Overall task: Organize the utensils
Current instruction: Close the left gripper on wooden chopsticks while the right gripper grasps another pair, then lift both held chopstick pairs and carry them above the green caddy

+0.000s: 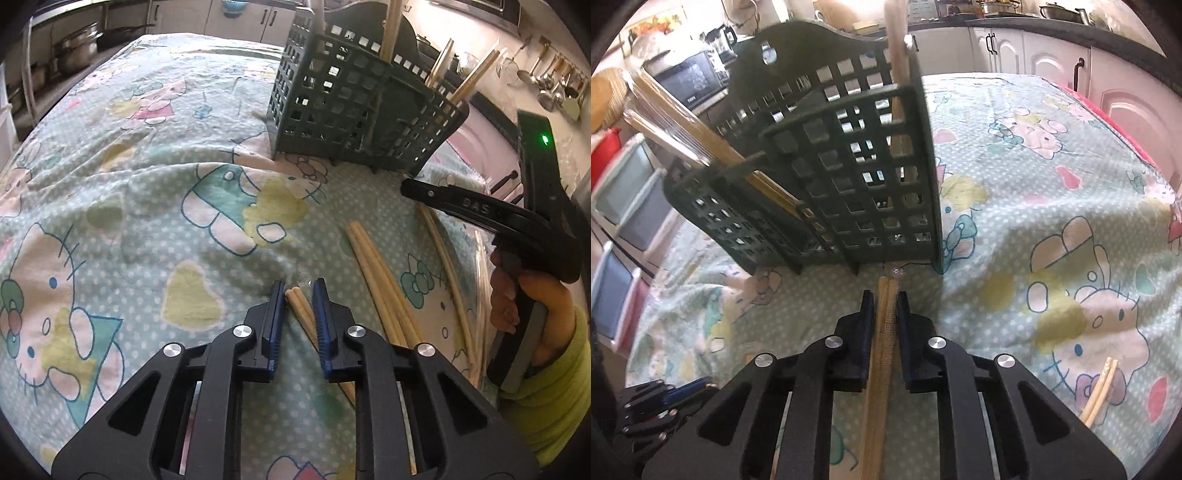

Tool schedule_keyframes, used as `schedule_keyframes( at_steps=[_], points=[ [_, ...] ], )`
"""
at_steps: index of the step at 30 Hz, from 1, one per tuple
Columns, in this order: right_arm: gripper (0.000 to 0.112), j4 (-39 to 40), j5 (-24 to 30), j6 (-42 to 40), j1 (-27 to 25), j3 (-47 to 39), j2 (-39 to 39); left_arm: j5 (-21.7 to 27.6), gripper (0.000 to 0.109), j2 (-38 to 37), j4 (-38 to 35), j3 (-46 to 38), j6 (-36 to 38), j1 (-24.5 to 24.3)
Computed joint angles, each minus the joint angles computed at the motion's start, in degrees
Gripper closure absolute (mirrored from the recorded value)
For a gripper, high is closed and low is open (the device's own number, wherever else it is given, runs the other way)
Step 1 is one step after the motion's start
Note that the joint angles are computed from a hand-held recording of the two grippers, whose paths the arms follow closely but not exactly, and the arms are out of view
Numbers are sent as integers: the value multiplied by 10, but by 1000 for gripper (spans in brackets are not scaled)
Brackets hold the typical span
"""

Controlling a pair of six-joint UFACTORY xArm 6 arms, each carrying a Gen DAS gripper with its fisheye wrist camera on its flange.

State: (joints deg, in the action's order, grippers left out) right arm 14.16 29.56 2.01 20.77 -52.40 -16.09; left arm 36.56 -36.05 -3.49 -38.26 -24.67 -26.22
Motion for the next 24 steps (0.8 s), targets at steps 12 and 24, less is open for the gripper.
schedule_keyframes(
  at_steps=[12,24],
  points=[
    [101,121,-21,-107,-17,27,-97,-22,102,-17,19,-28,1,-2],
    [101,109,-66,-126,5,40,-156,-57,104,9,72,-101,-15,-10]
  ],
)
